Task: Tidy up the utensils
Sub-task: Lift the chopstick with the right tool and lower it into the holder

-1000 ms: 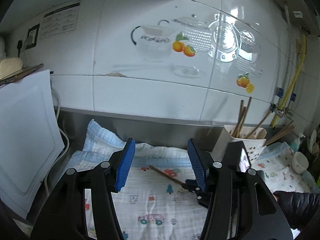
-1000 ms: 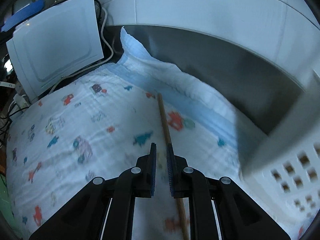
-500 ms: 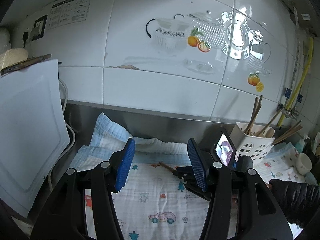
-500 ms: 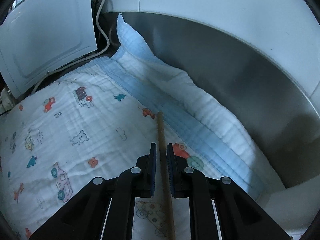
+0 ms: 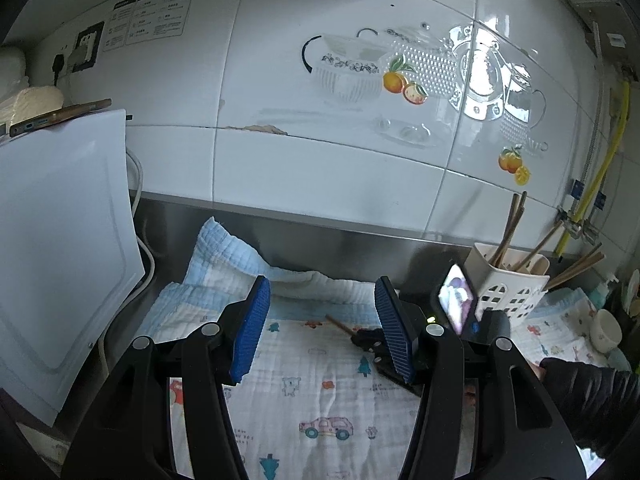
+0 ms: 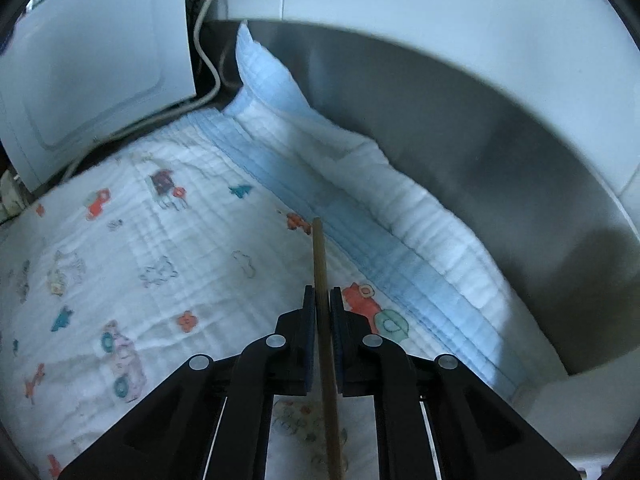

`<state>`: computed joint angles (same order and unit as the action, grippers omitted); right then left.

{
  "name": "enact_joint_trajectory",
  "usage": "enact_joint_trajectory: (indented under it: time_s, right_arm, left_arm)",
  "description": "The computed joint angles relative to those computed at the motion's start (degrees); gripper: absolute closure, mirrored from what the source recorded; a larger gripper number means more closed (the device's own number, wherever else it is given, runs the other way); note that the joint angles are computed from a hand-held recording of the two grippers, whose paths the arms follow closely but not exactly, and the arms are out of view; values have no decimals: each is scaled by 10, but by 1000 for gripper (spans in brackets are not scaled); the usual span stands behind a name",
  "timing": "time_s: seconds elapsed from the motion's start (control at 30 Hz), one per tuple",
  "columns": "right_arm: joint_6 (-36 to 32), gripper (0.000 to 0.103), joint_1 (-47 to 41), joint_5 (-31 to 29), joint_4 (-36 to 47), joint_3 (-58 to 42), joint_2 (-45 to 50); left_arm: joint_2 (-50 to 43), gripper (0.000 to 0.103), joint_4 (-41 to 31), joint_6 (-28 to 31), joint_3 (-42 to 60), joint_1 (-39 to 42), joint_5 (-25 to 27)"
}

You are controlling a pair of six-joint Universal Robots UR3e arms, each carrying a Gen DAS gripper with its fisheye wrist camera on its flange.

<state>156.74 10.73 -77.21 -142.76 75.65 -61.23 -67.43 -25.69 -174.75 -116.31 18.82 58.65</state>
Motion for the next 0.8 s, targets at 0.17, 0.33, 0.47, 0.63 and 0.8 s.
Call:
enact_joint_trajectory:
  time_s: [0.17,0.33,0.47,0.63,0.8]
  right_arm:
    - [2,96,-11,28,-46,109,-114]
    - [4,96,-33,55,-62,211,-254]
    - [-5,96,-69,85,-41,278,-382]
    - [-29,96,-140,130,49,309,-521]
    - [-94,96,-280,211,181,311,-655]
  left_arm:
    - [39,48,-24,3,-12,16,-19]
    - [86,48,-61,14,-24,20,-35]
    - [112,48,-80,14,-33,12,-42]
    - [112,41,-68,-3,-31,-49,-17]
    - [52,41,-17,-30,-15,-167,50]
